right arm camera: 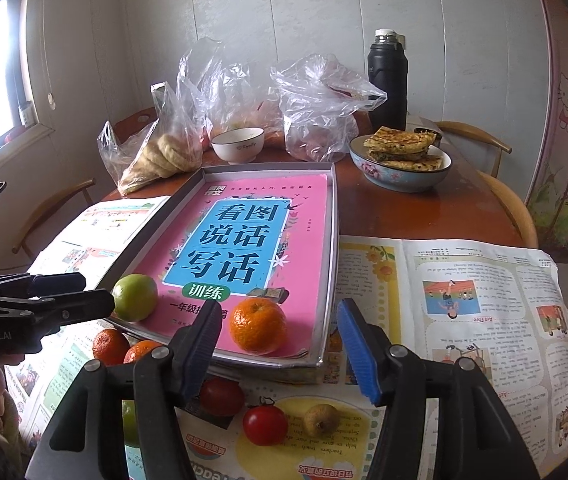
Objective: Organize fruits
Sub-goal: 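Withdraw both grippers from the box back toward the fruit pile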
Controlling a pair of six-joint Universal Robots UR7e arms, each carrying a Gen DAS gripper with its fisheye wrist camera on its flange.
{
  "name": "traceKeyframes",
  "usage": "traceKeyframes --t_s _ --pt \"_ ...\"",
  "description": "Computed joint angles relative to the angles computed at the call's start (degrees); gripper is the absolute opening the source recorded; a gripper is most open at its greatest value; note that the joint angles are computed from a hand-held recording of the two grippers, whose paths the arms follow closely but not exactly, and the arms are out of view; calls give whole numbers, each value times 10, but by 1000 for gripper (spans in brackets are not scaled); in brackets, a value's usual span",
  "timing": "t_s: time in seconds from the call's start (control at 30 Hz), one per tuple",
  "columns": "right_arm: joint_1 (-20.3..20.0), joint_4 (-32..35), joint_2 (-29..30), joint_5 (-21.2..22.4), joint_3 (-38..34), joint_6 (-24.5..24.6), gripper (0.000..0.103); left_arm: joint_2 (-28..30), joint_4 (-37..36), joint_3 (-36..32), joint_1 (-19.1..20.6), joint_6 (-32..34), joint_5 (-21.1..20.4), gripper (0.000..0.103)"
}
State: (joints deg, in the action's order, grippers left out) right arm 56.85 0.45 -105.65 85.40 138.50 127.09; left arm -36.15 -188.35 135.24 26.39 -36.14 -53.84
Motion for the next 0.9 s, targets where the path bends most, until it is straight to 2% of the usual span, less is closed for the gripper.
traceKeyframes --t_s 0.9 --pt "-81 59 -102 -79 23 -34 63 -1 0 4 -40 2 -21 79"
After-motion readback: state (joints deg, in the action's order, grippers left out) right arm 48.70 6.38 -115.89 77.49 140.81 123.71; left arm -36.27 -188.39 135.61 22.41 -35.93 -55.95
